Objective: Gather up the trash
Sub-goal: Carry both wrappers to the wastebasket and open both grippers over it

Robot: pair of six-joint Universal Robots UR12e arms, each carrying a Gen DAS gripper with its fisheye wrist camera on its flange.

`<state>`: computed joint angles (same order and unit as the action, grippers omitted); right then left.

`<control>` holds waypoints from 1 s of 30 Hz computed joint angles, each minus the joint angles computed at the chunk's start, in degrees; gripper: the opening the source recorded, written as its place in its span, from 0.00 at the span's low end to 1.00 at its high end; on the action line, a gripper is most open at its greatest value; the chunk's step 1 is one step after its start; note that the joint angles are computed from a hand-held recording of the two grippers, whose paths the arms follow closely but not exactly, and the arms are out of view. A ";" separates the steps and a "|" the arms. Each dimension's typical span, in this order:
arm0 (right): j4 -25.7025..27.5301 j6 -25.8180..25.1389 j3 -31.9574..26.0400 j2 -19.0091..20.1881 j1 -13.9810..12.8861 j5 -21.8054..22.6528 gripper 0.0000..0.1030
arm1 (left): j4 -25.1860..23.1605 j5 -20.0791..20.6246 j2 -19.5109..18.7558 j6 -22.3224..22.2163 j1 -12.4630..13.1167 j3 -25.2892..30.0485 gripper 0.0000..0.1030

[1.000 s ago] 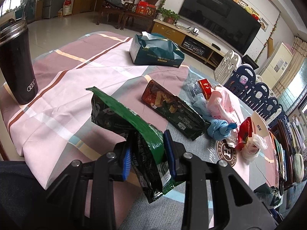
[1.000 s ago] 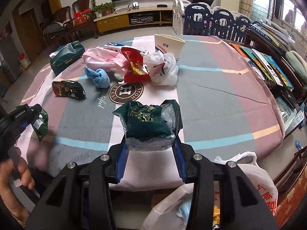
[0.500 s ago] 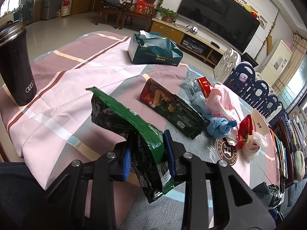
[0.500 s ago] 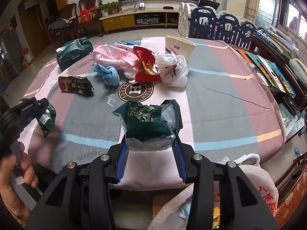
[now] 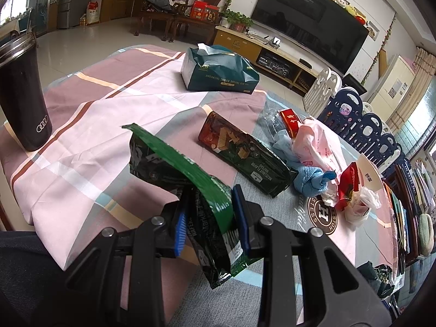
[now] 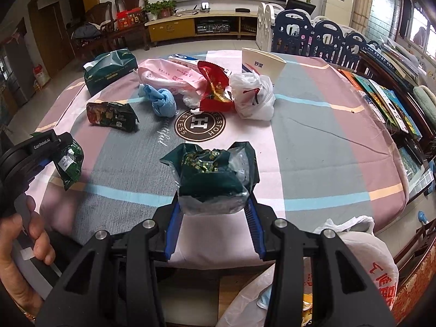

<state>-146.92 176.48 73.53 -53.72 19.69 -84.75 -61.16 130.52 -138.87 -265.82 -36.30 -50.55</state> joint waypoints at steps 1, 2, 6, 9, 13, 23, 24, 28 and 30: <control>-0.29 0.05 0.11 -0.05 0.02 -0.05 0.42 | -0.08 0.01 0.00 -0.07 0.00 0.03 0.31; -0.64 0.11 0.23 -0.11 0.03 -0.08 0.42 | 0.12 0.09 0.04 -0.10 -0.01 -0.07 0.31; -2.54 0.53 0.84 -0.78 -0.23 0.20 0.42 | 5.09 1.50 1.06 -0.65 -0.26 -2.67 0.30; -4.06 0.15 2.00 -2.03 -1.01 1.30 0.42 | 13.11 0.08 2.32 0.10 -0.05 -6.38 0.30; -6.95 -1.40 5.31 -4.73 -2.56 0.76 0.42 | 17.51 -0.46 2.92 0.27 0.00 -8.30 0.30; -2.97 -1.28 14.29 -10.53 -7.32 -2.58 0.42 | 26.58 -1.10 3.47 4.20 -0.53 -10.66 0.30; -1.16 -0.89 14.71 -10.60 -7.65 -2.50 0.42 | 26.72 -1.11 3.45 4.49 -0.69 -10.59 0.30; 4.56 -0.05 15.23 -10.35 -8.27 -1.47 0.46 | 27.91 -2.41 3.28 5.17 -1.36 -10.17 0.30; 8.86 -0.02 14.19 -9.59 -8.16 -1.27 0.56 | 29.22 -4.32 2.70 7.44 -1.84 -9.05 0.30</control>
<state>-138.06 176.47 87.72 -63.31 11.53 -86.02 -31.94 126.20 -136.17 -258.38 -38.14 -59.60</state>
